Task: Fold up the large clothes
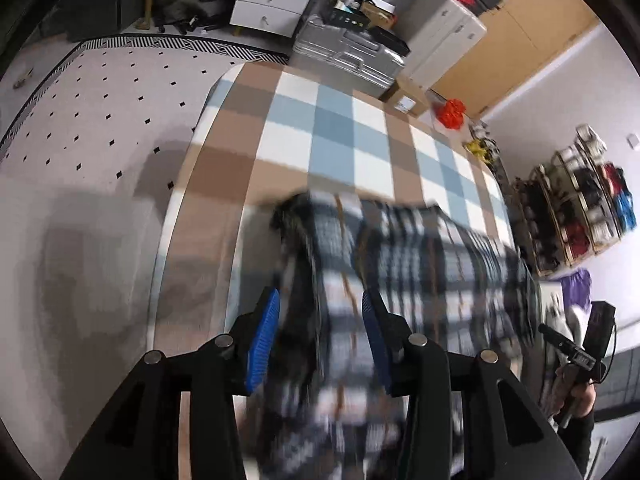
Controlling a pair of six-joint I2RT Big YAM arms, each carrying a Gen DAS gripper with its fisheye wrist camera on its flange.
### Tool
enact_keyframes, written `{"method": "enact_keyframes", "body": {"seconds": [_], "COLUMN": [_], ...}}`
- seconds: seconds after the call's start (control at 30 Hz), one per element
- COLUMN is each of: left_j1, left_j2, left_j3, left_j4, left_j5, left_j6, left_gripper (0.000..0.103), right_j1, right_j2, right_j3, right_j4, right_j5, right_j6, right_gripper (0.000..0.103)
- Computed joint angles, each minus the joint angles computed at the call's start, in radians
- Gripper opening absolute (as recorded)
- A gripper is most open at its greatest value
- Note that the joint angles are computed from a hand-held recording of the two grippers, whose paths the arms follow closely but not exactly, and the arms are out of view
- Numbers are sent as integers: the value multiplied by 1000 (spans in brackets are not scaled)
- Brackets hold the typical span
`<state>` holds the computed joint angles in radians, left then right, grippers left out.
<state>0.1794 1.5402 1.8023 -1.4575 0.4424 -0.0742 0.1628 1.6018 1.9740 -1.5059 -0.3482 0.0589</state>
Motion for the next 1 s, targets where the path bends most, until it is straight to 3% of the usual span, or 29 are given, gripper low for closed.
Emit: {"method": "enact_keyframes", "body": {"seconds": [0.13, 0.2, 0.33, 0.47, 0.53, 0.67, 0.83, 0.9, 0.97, 1.0], "left_j1": [-37, -77, -129, -188, -187, -157, -135, -137, -143, -143], "left_j2": [-116, -199, -288, -368, -401, -391, -327, -315, -294, -285], "left_j3": [-119, -212, -325, -450, -503, -552, -553, -554, -545, -541], "left_j4": [3, 0, -35, -32, -23, 4, 41, 79, 92, 104], "left_j5": [-20, -69, -70, -169, -173, -192, -140, -119, -94, -84], "left_j6": [39, 76, 131, 133, 149, 111, 63, 44, 40, 34], "left_gripper": [44, 44, 44, 44, 44, 44, 44, 48, 49, 49], "right_j1": [33, 85, 212, 291, 314, 314, 281, 262, 241, 231], "right_j2": [-185, -261, -358, -387, -409, -432, -404, -392, -398, -397], "right_j3": [-240, -343, -495, -577, -606, -635, -628, -623, -661, -677], "right_j4": [67, 83, 124, 157, 167, 212, 246, 265, 345, 382], "right_j5": [-105, -87, -39, -23, 13, 53, -15, -89, -197, -246], "right_j6": [-13, -18, -30, 11, 60, 140, 240, 275, 341, 376], "right_gripper": [99, 99, 99, 99, 99, 99, 103, 103, 98, 88]}}
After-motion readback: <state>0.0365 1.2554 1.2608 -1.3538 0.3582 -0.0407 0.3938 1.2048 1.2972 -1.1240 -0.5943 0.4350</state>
